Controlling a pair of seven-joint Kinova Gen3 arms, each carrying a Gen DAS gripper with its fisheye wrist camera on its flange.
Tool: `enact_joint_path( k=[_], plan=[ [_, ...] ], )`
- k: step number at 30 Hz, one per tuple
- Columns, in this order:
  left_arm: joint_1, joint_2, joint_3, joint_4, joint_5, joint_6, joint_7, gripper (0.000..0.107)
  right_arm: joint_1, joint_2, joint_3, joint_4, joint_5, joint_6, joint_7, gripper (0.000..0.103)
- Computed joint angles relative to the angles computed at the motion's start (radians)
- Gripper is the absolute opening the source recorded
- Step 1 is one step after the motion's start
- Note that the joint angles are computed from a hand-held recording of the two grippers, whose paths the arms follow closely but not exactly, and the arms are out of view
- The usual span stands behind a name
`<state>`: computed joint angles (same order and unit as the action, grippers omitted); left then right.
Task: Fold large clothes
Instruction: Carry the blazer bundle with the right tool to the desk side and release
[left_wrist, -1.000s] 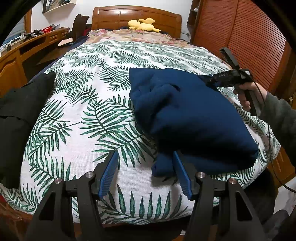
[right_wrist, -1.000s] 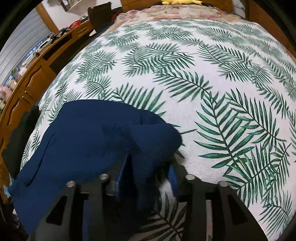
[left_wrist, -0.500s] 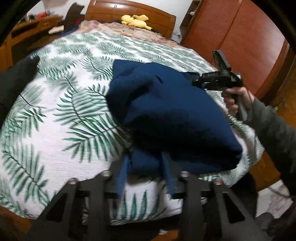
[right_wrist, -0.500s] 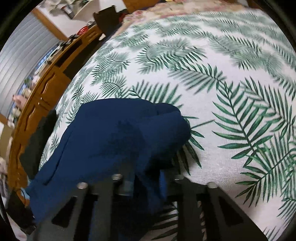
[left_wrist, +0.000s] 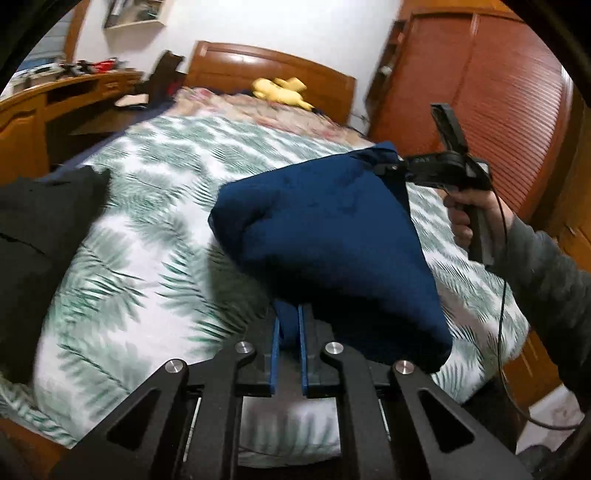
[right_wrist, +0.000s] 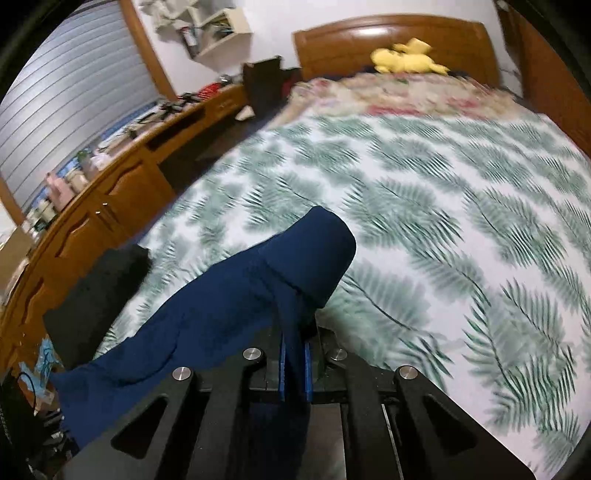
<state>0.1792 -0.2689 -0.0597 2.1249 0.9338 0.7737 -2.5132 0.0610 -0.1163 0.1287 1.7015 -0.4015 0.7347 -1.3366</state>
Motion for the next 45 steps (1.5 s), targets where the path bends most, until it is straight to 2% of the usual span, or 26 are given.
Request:
enact_joint_path(
  k=[5,8,11,18,24,27,29,31,33,34,35,37,39,40,41,42,44,45],
  plan=[
    [-0.051,-0.020,-0.070,-0.032,-0.020,-0.006,-0.010,0.009,-0.058,0.074,-0.070,-0.104,0.026,-0.032,-0.018,0.007],
    [-0.103,-0.023,-0.119,-0.076,-0.052,-0.004,0.001,0.009,-0.106,0.158,-0.115,-0.219,0.055,-0.028,-0.032,0.007],
    [-0.156,-0.015,-0.161,-0.117,-0.087,-0.004,0.033,0.009,-0.118,0.250,-0.186,-0.345,0.039,0.003,0.031,0.007],
    [-0.267,-0.016,-0.172,-0.177,-0.244,-0.083,0.170,0.009,-0.269,0.420,-0.260,-0.552,0.107,-0.022,-0.020,0.007],
    [-0.331,0.012,-0.183,-0.229,-0.399,-0.125,0.310,0.008,-0.372,0.562,-0.269,-0.750,0.171,0.023,-0.110,0.007],
    [-0.350,0.040,-0.170,-0.251,-0.465,-0.141,0.370,0.009,-0.438,0.651,-0.228,-0.888,0.247,0.109,-0.173,0.008],
    [-0.379,0.069,-0.131,-0.270,-0.536,-0.150,0.451,0.009,-0.464,0.722,-0.209,-0.980,0.290,0.181,-0.197,0.009],
    [-0.393,0.089,-0.128,-0.284,-0.575,-0.127,0.508,0.009,-0.479,0.770,-0.192,-1.057,0.315,0.249,-0.201,0.013],
    [-0.401,0.096,-0.118,-0.272,-0.604,-0.140,0.550,0.010,-0.502,0.779,-0.179,-1.062,0.368,0.256,-0.192,0.020],
    [-0.411,0.090,-0.109,-0.256,-0.618,-0.158,0.570,0.010,-0.514,0.772,-0.169,-1.041,0.394,0.235,-0.194,0.030],
    [-0.404,0.091,-0.118,-0.255,-0.619,-0.159,0.576,0.012,-0.521,0.769,-0.164,-1.032,0.406,0.226,-0.200,0.038],
    [-0.398,0.090,-0.143,-0.253,-0.597,-0.148,0.567,0.019,-0.504,0.742,-0.201,-0.984,0.387,0.196,-0.181,0.039],
    [-0.387,0.077,-0.173,-0.246,-0.551,-0.149,0.528,0.031,-0.502,0.715,-0.220,-0.930,0.381,0.153,-0.150,0.039],
    [-0.380,0.070,-0.186,-0.244,-0.527,-0.154,0.505,0.044,-0.509,0.692,-0.223,-0.887,0.386,0.126,-0.139,0.039],
    [-0.369,0.056,-0.204,-0.232,-0.496,-0.167,0.471,0.052,-0.502,0.679,-0.239,-0.856,0.377,0.106,-0.114,0.039],
    [-0.362,0.056,-0.216,-0.238,-0.478,-0.172,0.448,0.055,-0.491,0.670,-0.262,-0.831,0.356,0.093,-0.086,0.039],
    [-0.355,0.044,-0.229,-0.241,-0.458,-0.167,0.417,0.079,-0.476,0.667,-0.294,-0.799,0.315,0.080,-0.041,0.039],
    [-0.348,0.041,-0.240,-0.243,-0.442,-0.164,0.396,0.083,-0.477,0.664,-0.308,-0.780,0.298,0.073,-0.023,0.039]
  ],
)
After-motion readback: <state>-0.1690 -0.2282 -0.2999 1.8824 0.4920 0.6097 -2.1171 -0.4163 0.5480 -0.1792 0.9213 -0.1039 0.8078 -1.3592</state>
